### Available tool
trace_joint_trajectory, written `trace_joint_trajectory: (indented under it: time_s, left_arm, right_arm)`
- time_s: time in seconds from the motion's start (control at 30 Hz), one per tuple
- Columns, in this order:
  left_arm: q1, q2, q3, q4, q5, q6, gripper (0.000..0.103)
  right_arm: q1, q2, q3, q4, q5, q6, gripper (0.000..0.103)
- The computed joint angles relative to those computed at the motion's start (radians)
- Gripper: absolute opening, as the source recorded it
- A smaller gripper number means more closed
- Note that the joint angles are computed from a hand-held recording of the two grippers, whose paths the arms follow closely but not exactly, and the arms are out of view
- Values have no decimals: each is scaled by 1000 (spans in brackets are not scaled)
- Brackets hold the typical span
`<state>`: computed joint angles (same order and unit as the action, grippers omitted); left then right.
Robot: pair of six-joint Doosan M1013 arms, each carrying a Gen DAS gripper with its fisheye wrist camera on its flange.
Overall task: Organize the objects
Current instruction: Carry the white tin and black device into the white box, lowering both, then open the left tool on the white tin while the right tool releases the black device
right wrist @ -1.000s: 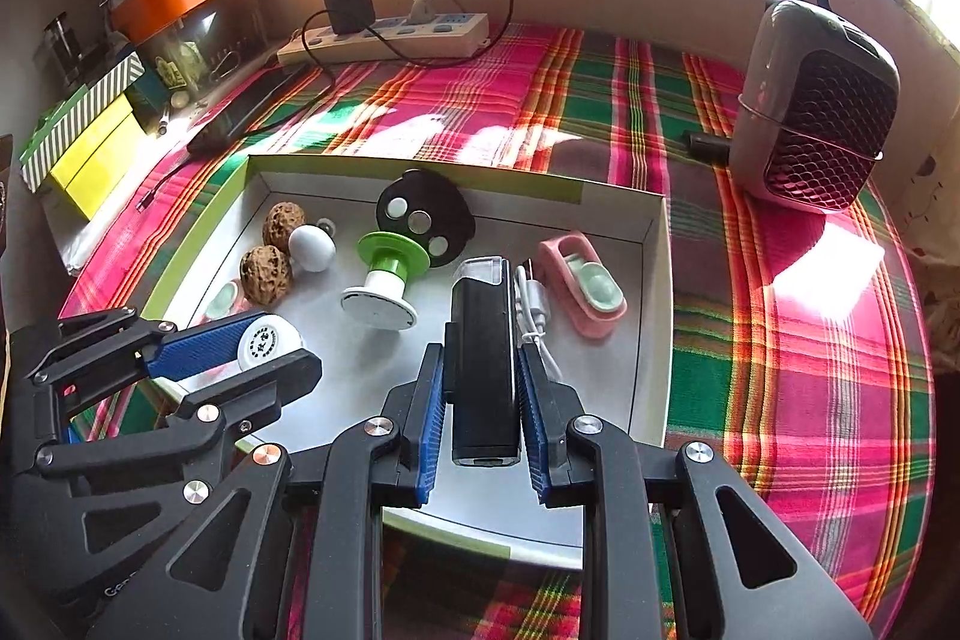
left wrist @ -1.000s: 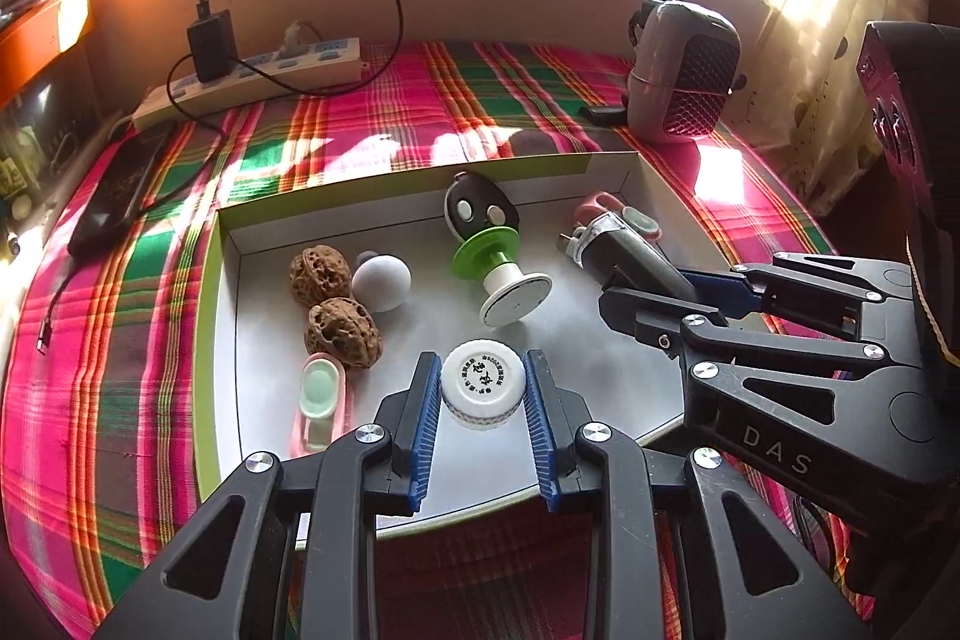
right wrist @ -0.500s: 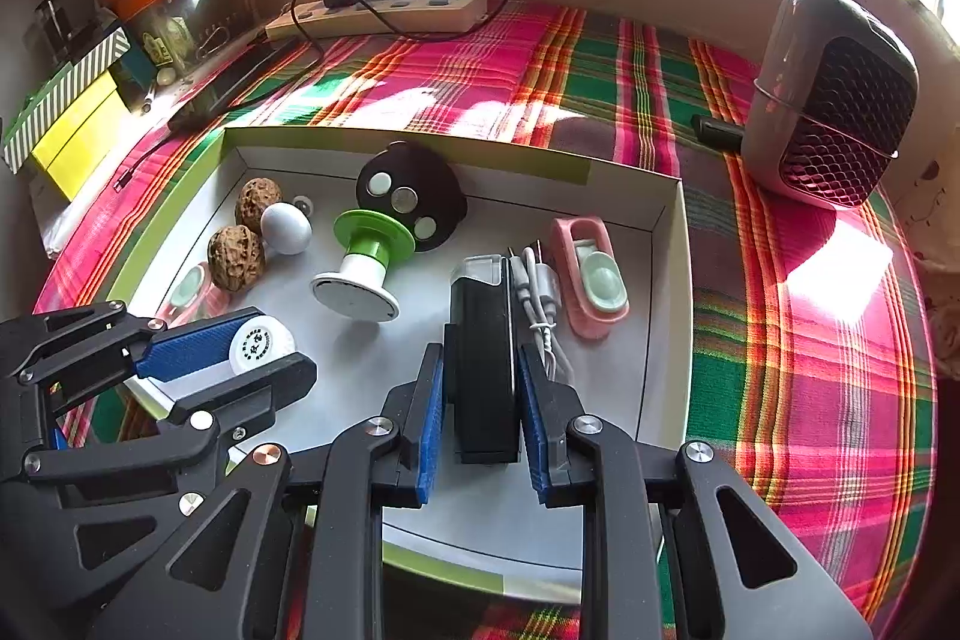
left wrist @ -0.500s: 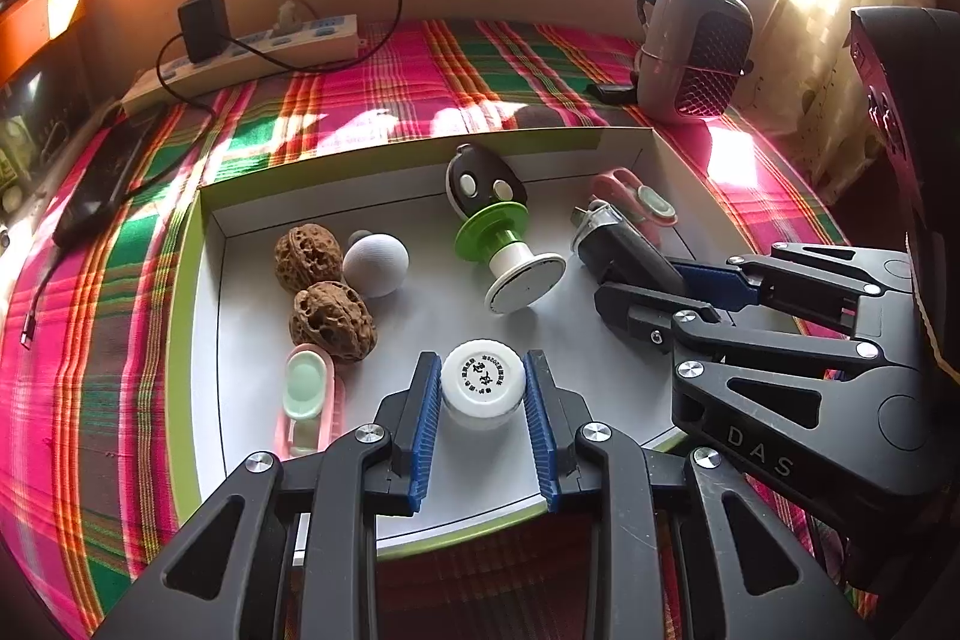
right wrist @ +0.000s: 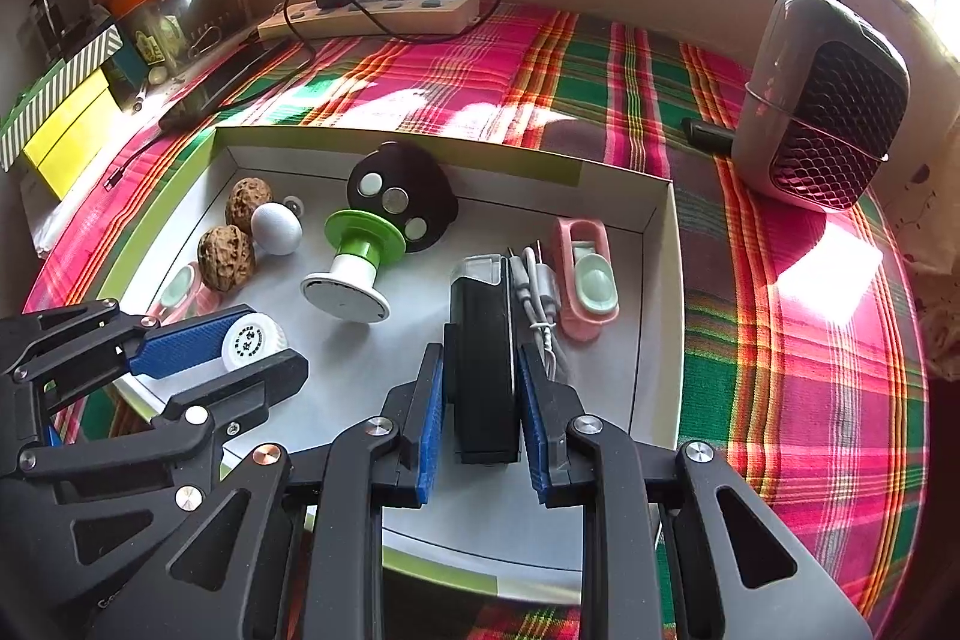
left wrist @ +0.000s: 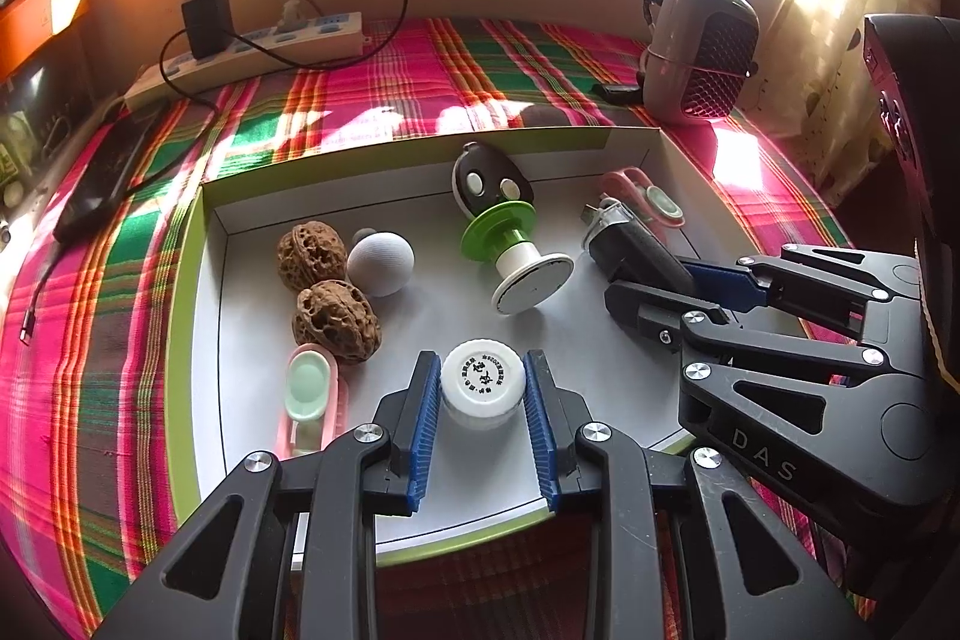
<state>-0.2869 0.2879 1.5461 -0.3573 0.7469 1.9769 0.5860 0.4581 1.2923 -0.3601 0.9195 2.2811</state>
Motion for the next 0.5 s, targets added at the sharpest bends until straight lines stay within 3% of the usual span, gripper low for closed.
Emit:
trace_joint_trajectory:
  time_s: [0.5]
  left_arm:
    - [-1, 0, -1, 8, -1, -9, 26]
  right_arm:
    - [0, 1, 0, -2, 0, 9, 27]
